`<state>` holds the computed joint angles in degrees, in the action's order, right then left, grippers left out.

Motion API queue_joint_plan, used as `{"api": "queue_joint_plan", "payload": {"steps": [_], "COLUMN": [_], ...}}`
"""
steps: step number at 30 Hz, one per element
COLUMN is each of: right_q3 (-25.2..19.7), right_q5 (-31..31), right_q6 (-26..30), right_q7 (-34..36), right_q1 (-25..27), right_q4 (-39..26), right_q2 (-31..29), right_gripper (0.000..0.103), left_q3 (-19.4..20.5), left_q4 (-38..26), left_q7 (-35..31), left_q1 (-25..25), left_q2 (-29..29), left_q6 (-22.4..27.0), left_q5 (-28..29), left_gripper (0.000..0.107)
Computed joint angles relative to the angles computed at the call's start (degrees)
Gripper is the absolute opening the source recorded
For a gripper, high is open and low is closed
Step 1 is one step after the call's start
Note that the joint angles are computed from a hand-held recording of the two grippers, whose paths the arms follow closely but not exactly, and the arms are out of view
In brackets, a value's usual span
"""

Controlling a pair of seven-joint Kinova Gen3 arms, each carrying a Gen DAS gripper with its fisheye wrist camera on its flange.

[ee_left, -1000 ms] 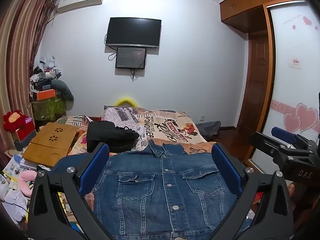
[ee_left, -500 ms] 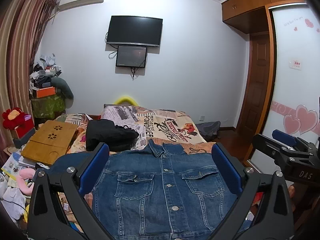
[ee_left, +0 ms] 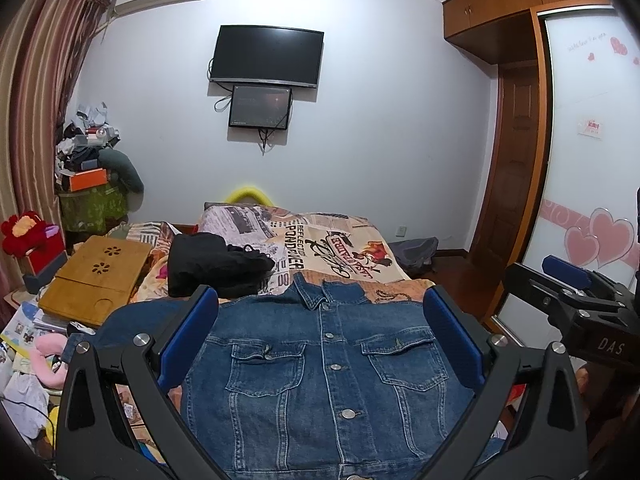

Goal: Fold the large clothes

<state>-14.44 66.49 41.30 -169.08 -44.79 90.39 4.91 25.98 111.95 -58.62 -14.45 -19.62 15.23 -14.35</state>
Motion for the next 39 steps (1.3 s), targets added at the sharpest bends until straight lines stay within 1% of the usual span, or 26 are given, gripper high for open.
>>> {"api": "queue_joint_plan", "payload": {"steps": [5,9,12,24,28,33,39], "right_q3": [0.1,0.1,0.2,0.6,0.6,0.8,0.9], "right_q5": [-0.7,-0.8,-1.2,-2.0,-2.4,-3.0,-3.3], "right_q6": [0.1,0.2,0.0,0.1,0.0,-0.6,-0.9], "right_q7": [0.8,0.9,1.1,1.2,1.5,1.7,1.8], "right_q1": [0.0,-0.1,-0.1,-0.3,-0.2,0.2,0.3], "right_q4": [-0.4,-0.6,-0.8,-1.3,-1.5,-1.3,-1.3], "right_q2": [0.1,0.2,0.3,0.4,0.5,0.4,0.6], "right_gripper": [0.103,0.103,0.103,0.103,0.103,0.103,0.103], "left_q3": [0.1,1.7,1.1,1.2,0.6,1.4,1.0], "left_q4": [0.1,-0.1,-0.4,-0.5,-0.7,-0.9,-1.2], "left_q7": [0.1,1.2,1.1,2.4,2.5,3.5,4.1], "left_q1": [-0.1,-1.8,-1.2,-1.4,-0.8,-1.5,-1.1], "left_q2": [0.3,0.0,0.2,0.4,0.6,0.6,1.2], "left_q6": [0.0,0.5,0.7,1.2,1.5,1.7,2.1], "left_q5": [0.1,-0.6,-0.6,-1.6,-1.7,-2.4,-3.0], "left_gripper": [0.103,0.103,0.103,0.103,0.103,0.103,0.103]}}
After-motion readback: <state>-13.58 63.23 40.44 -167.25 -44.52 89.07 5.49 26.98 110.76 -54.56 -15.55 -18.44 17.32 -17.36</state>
